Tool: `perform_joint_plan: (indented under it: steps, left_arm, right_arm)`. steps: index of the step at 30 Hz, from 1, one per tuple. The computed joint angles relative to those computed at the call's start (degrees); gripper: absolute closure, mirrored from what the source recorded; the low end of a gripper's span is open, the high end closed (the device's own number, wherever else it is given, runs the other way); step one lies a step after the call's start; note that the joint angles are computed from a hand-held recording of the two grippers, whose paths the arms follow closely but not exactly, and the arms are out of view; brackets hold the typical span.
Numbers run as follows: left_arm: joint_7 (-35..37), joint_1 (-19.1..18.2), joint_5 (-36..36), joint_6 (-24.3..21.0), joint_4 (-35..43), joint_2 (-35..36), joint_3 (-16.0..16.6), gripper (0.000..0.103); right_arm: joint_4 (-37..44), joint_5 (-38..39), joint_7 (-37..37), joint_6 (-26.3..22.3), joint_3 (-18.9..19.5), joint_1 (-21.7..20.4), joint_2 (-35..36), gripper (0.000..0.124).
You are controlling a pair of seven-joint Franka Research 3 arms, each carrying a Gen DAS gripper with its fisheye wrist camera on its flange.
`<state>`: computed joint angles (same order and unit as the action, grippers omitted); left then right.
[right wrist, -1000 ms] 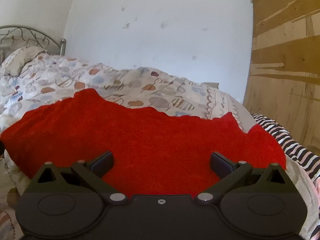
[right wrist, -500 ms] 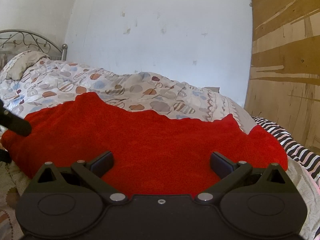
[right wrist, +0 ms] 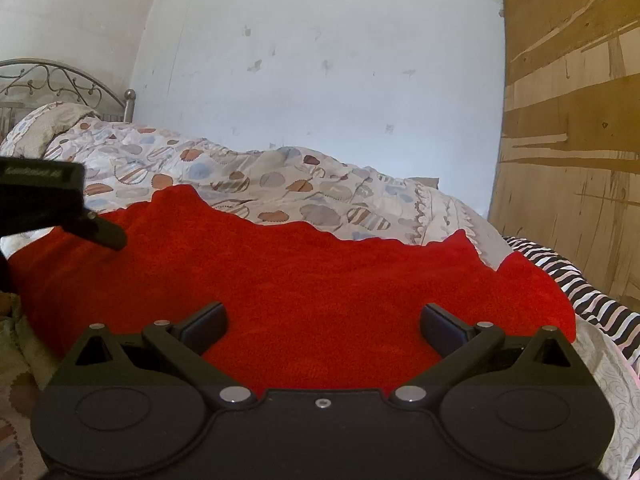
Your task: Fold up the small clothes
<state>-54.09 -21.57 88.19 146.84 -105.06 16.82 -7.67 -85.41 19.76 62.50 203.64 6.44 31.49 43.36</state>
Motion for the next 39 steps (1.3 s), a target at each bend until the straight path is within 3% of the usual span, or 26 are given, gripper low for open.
perform_joint_plan:
  steps: [6,13,15,18,39]
  left_arm:
    - [3.49,-1.04,-0.71,-3.61,1.70,-0.35,-0.52,0.001]
    - [0.25,0.13,-2.76,-1.11,-0.92,-0.54,-0.03,0.001]
    - [-3.01,0.32,0.55,0.74,-2.15,-0.73,0.38,0.001]
    - [-7.94,0.05,6.00,-0.47,-3.26,-0.86,0.15,0.001]
    - [-5.32,0.48,4.24,-1.74,-2.87,-0.31,-0.81,0.001]
  right_arm:
    - [-0.60,-0.77,0.41,1.36,0.58,-0.47,0.12,0.021]
    - [-0.84,-0.99,0.48,1.60,0.71,-0.60,0.04,0.021]
    - [-0.81,-0.99,0.47,1.68,0.68,-0.58,0.10,0.021]
    - [-0.78,-1.10,0.52,1.65,0.77,-0.68,0.12,0.021]
    - [-0.85,-1.29,0.64,3.23,1.03,-0.76,0.54,0.021]
